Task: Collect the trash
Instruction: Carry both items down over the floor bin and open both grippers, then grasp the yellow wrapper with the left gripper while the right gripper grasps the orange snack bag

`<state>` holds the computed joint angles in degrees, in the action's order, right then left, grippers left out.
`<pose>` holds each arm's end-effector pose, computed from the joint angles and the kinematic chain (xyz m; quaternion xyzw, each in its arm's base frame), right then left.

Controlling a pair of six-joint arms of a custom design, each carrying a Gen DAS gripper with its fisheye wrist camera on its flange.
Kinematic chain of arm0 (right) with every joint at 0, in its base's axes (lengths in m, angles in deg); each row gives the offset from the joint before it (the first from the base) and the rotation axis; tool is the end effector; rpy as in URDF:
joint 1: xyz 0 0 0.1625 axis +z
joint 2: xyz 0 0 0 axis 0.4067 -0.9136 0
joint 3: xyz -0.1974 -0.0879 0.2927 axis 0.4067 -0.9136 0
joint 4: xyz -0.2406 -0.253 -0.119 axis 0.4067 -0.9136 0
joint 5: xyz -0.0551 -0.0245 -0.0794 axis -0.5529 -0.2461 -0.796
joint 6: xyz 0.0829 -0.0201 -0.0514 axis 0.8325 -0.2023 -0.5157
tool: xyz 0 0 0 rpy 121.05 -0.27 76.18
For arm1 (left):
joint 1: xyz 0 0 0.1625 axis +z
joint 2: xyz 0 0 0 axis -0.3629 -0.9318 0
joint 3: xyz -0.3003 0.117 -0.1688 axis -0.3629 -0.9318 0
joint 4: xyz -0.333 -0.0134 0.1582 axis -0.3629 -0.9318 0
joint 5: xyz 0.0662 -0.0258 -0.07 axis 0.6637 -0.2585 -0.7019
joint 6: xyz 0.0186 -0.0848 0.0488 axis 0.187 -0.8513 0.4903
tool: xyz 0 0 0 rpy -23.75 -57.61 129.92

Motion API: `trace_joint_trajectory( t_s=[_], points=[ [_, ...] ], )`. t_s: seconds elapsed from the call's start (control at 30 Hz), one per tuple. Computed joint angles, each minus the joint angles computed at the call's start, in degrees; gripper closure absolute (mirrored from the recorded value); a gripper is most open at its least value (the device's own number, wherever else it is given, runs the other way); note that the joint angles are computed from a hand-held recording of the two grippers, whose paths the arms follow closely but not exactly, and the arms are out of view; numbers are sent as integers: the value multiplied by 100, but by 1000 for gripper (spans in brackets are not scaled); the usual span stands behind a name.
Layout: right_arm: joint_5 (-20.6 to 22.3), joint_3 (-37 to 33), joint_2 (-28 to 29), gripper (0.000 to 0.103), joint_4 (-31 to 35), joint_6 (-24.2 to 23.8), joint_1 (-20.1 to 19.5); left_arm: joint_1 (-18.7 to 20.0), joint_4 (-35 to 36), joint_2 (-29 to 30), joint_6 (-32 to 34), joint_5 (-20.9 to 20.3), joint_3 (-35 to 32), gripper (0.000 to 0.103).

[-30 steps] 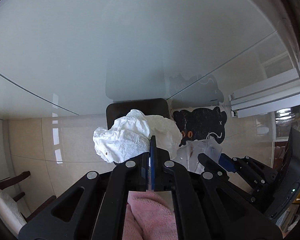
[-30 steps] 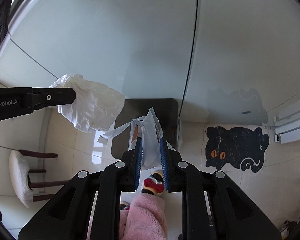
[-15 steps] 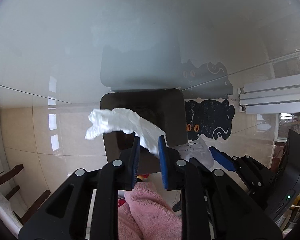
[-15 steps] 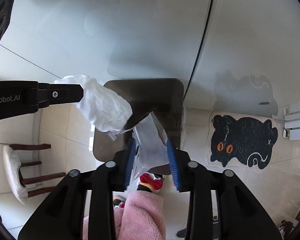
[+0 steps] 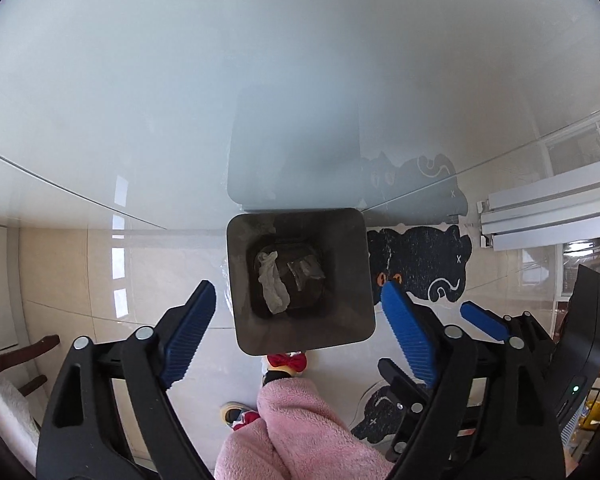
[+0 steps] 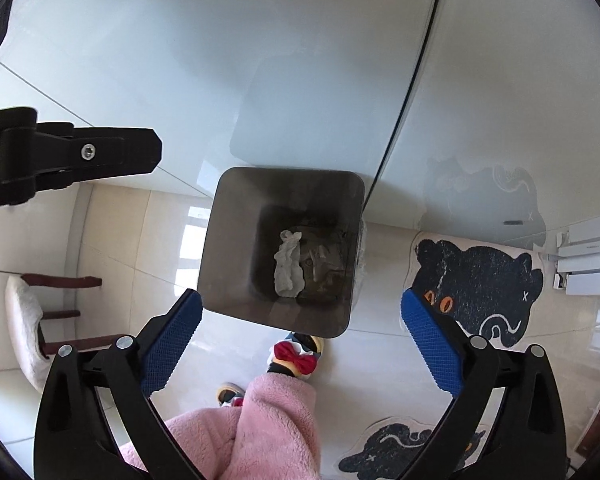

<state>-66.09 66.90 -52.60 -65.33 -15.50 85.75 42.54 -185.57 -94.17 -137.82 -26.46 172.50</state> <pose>0.1666 -0.2369 0.2319 0.1145 -0.9480 0.0534 0.2923 -0.3171 -0.3031 0.0995 0.0332 0.9555 -0.0731 0.2839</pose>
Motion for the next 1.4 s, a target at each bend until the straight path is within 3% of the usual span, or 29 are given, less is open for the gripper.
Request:
trace_joint_trajectory(
  t_s=[0.17, 0.37, 0.67, 0.8, 1.0, 1.07, 1.1, 1.17, 1.3, 1.4],
  points=[
    [-113, -866, -162, 3, 849, 576, 868, -492, 1061, -361, -379, 347, -588, 8],
    [-382, -2046, -39, 3, 1326, 998, 1760, -995, 2258, -717, -693, 852, -1365, 8],
    [-896, -3494, 417, 3, 1648, 1291, 2416, -1450, 3585, -850, -1151, 1703, -2440, 8],
    [-950, -3820, 667, 3, 1203, 1239, 2454, -1461, 3922, -752, -1005, 2095, -2949, 8],
    [-1134, -4206, 1226, 3, 505, 638, 2457, -1283, 3502, -628, -303, 2465, -3367, 10],
    [-1008, -4356, 1382, 4, 218, 311, 2398, -1207, 3104, -590, 77, 2534, -3349, 18],
    [-876, -4446, 1459, 7, 132, 179, 2340, -1148, 2864, -555, 311, 2501, -3346, 26],
    [-543, -4724, 1654, 23, 207, 17, 2188, -1004, 2482, -418, 726, 2372, -3418, 34],
    [187, -5220, 2048, 32, 411, -167, 1936, -782, 1961, -166, 1374, 2159, -3433, 41],
    [199, -5471, 2399, 38, 477, -475, 1894, -628, 1782, -8, 1619, 2020, -3434, 50]
  ],
)
